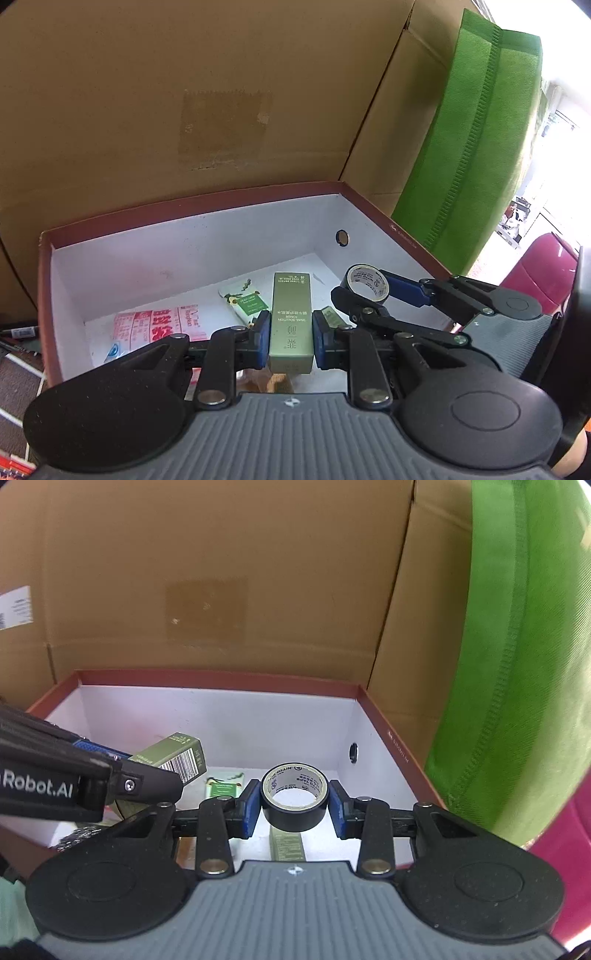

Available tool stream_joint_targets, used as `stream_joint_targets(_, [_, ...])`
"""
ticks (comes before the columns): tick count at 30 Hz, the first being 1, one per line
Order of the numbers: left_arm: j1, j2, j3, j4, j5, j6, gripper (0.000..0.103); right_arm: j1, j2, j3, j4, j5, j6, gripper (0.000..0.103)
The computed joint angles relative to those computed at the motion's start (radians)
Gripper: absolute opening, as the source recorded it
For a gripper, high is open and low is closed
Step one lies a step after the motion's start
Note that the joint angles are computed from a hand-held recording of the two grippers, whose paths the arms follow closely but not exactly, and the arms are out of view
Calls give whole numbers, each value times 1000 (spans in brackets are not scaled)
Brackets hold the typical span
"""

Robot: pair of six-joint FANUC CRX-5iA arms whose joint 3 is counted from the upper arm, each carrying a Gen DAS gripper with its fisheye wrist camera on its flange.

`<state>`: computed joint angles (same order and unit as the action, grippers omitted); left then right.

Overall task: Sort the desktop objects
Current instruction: 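Carry the tape roll and green box into the brown-red box and open both tools, then lift both open tools away from the brown-red box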

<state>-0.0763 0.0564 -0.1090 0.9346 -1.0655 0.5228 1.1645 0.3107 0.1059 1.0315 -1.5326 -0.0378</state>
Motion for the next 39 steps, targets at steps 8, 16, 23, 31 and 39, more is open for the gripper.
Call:
stream_joint_targets(8, [8,-75,-160,269,110,-146,103,-1,25,-18,77,-66,-58,66])
stream_joint_targets(16, [43,-170,-235,314,148,-216,103,71,41,-7,148,-123,-103,86])
stream_joint_targets(23, [77,-254,-300,306,150,-256,103,145,60,31,143,-144,-148,91])
stream_joint_targets(31, [169,-360,-377,258,109,-223,103,220,127,139,147,-189,-140,96])
stream_joint_targets(39, [276,-443,-422,175,35,-182,103,269,179,193,115,-241,-189,97])
